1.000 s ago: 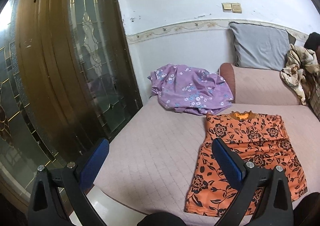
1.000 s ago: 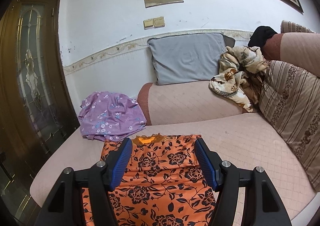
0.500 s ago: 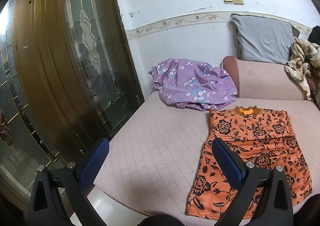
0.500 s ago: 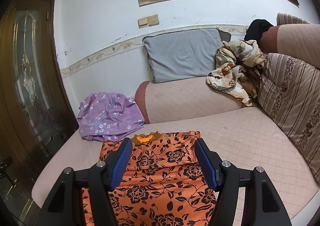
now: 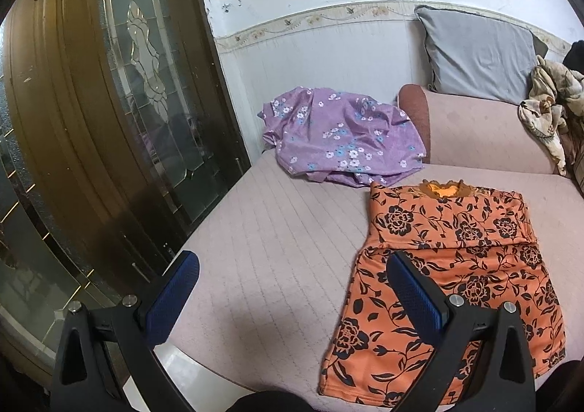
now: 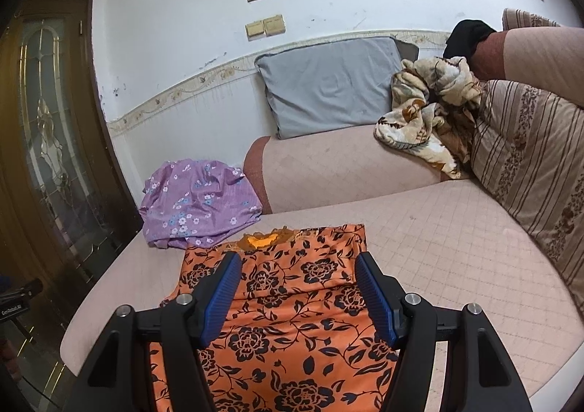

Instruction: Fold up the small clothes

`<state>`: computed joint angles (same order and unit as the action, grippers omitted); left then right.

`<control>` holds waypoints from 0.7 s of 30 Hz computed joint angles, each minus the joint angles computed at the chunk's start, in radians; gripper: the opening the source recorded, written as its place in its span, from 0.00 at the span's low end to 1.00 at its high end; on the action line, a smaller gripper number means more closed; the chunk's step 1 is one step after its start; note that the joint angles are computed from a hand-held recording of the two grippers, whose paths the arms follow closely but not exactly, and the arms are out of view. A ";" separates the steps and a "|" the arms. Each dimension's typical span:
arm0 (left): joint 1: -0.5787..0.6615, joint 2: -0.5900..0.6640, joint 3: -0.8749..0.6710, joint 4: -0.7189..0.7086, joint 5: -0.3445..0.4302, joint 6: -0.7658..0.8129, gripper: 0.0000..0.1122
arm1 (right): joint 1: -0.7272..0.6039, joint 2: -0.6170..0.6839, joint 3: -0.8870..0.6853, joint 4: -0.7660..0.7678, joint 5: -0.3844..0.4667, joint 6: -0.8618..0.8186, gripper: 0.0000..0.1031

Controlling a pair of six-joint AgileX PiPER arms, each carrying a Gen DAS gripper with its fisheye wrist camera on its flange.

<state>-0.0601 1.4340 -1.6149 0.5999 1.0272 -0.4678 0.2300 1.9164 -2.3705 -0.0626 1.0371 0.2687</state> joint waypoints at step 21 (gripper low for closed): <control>-0.024 0.065 -0.003 -0.034 -0.027 0.017 0.91 | -0.027 0.001 0.060 0.006 0.041 -0.033 0.66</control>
<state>-0.0838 1.4991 -1.6182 0.5658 0.9998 -0.4508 0.2033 1.9179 -2.3103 -0.0568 1.0783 0.2353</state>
